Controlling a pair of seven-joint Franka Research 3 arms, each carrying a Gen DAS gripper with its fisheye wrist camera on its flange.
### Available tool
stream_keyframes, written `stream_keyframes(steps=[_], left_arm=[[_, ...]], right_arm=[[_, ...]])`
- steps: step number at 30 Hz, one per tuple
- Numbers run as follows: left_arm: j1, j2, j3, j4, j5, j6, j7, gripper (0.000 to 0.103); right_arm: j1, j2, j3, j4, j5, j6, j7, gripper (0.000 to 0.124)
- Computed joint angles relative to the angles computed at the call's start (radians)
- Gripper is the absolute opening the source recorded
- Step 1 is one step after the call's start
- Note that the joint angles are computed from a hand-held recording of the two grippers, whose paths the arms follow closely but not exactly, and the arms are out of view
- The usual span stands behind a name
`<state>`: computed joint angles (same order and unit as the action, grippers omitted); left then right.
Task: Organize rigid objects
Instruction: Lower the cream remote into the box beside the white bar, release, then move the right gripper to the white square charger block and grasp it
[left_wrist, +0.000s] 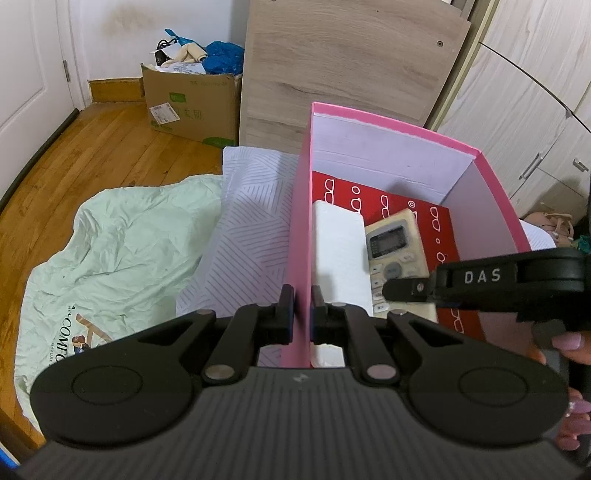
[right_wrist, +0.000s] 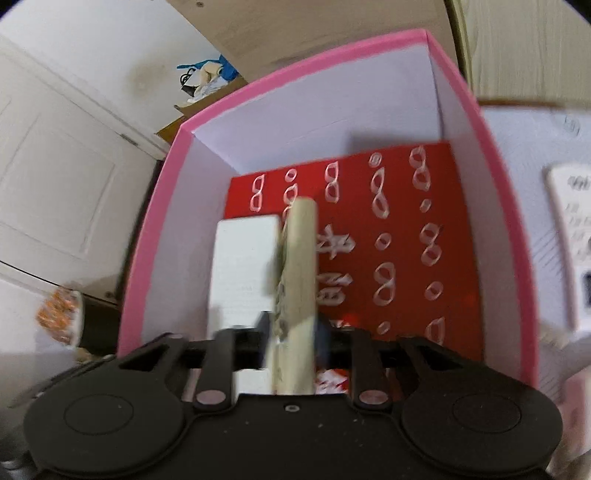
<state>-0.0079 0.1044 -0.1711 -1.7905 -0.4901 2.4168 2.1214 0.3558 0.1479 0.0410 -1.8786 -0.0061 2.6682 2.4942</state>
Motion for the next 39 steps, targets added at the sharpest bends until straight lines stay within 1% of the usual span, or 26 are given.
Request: stream_keyframes(steps=[1, 2, 3, 5, 8, 10, 11, 13, 17, 19, 21, 23, 25, 28, 31, 33, 35, 39], left_arm=[[0.001, 0.000, 0.000, -0.001, -0.003, 0.000, 0.001, 0.007], [0.001, -0.001, 0.000, -0.001, -0.006, -0.002, 0.001, 0.007], [0.001, -0.001, 0.000, -0.003, -0.005, 0.000, 0.001, 0.007], [0.002, 0.000, 0.000, -0.001, -0.008, -0.003, 0.008, 0.007], [0.003, 0.003, 0.000, 0.000, -0.009, -0.004, 0.009, 0.007], [0.004, 0.003, 0.000, 0.000, -0.007, -0.003, 0.014, 0.007], [0.003, 0.004, 0.000, 0.001, -0.003, -0.004, 0.016, 0.007], [0.000, 0.009, -0.001, 0.010, 0.019, -0.010, 0.004, 0.007], [0.000, 0.020, -0.002, 0.032, 0.034, -0.031, -0.028, 0.007], [0.000, 0.020, -0.004, 0.031, 0.036, -0.027, -0.031, 0.007], [0.001, 0.018, -0.006, 0.025, 0.036, -0.019, -0.024, 0.007], [0.000, 0.016, -0.007, 0.023, 0.035, -0.017, -0.023, 0.007], [0.000, 0.016, -0.006, 0.023, 0.035, -0.021, -0.028, 0.007], [-0.001, 0.015, -0.006, 0.022, 0.039, -0.018, -0.025, 0.007], [-0.004, 0.012, -0.007, 0.017, 0.045, -0.012, -0.027, 0.007], [-0.006, 0.012, -0.007, 0.019, 0.053, -0.013, -0.038, 0.007], [-0.009, 0.012, -0.007, 0.018, 0.062, -0.009, -0.043, 0.007], [-0.013, 0.007, -0.008, 0.007, 0.072, 0.008, -0.055, 0.006]], right_arm=[[0.016, -0.003, -0.015, 0.014, -0.079, -0.034, 0.038, 0.059], [0.021, -0.008, -0.018, 0.019, -0.122, -0.048, 0.037, 0.061], [0.021, -0.009, -0.014, 0.028, -0.149, -0.061, 0.009, 0.061], [0.027, -0.031, -0.012, 0.020, -0.202, -0.080, 0.016, 0.061], [0.012, -0.075, 0.004, -0.024, -0.188, -0.027, -0.029, 0.061], [0.003, -0.121, 0.013, -0.064, -0.217, 0.004, -0.065, 0.061], [-0.001, -0.151, 0.018, -0.089, -0.259, 0.017, -0.064, 0.061], [-0.027, -0.202, 0.030, -0.141, -0.352, 0.049, -0.038, 0.062], [-0.093, -0.283, 0.077, -0.201, -0.515, 0.049, 0.016, 0.063], [-0.131, -0.345, 0.107, -0.251, -0.599, 0.050, 0.047, 0.065], [-0.180, -0.401, 0.147, -0.296, -0.692, 0.049, 0.087, 0.072], [-0.215, -0.449, 0.174, -0.341, -0.742, 0.050, 0.087, 0.074], [-0.225, -0.492, 0.177, -0.391, -0.731, 0.059, 0.036, 0.074], [-0.202, -0.556, 0.151, -0.469, -0.628, 0.060, -0.088, 0.074], [-0.144, -0.577, 0.097, -0.507, -0.441, 0.001, -0.215, 0.073], [-0.116, -0.593, 0.061, -0.534, -0.320, -0.017, -0.274, 0.072], [-0.115, -0.594, 0.051, -0.545, -0.252, -0.022, -0.314, 0.072], [-0.127, -0.578, 0.052, -0.541, -0.136, -0.065, -0.376, 0.072]])
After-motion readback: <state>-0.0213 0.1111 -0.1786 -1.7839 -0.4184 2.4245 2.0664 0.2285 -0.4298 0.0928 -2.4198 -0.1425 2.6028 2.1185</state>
